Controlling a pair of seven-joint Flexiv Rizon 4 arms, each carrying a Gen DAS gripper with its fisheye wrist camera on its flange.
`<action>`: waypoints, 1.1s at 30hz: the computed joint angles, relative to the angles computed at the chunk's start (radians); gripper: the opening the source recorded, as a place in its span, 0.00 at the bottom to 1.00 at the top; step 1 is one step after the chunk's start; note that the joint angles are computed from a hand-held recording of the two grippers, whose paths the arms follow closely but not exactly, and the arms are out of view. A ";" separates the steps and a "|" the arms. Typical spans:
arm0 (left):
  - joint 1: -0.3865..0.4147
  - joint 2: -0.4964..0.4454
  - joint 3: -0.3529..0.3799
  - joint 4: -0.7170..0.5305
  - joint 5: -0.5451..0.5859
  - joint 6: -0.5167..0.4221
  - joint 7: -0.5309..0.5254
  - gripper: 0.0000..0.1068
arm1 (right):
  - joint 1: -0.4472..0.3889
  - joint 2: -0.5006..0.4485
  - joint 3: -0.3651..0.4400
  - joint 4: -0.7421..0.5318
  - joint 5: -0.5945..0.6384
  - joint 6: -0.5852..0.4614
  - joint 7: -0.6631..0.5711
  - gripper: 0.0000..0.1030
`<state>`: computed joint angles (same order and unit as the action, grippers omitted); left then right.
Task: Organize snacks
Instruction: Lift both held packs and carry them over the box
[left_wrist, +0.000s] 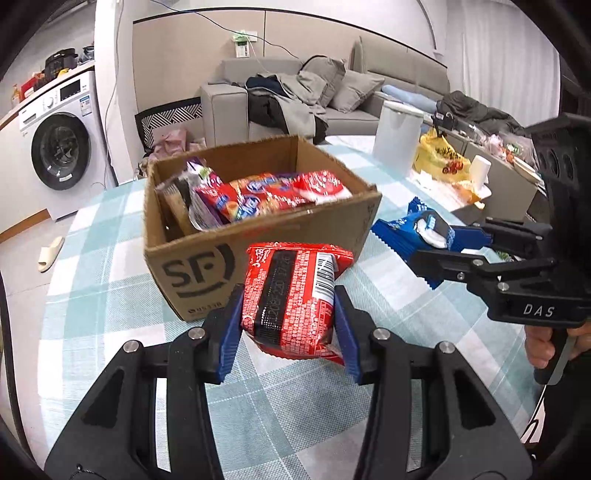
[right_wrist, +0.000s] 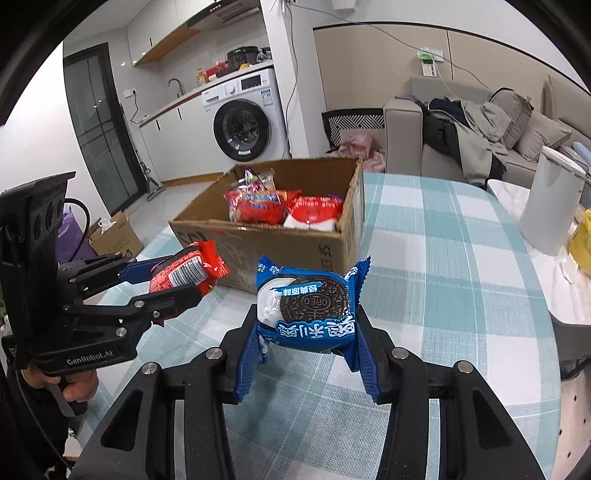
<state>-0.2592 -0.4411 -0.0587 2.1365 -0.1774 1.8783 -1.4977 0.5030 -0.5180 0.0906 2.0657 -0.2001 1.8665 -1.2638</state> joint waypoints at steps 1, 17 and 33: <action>-0.002 0.013 0.006 0.009 -0.001 0.005 -0.002 0.40 | 0.005 0.003 -0.004 0.001 0.004 0.007 0.000 0.45; 0.020 0.104 0.030 0.017 -0.011 0.010 -0.018 0.40 | -0.027 0.026 0.043 -0.036 -0.019 0.004 0.012 0.45; -0.157 0.089 0.221 -0.070 -0.177 -0.016 0.064 0.40 | -0.006 0.023 0.029 -0.128 -0.030 -0.009 0.034 0.45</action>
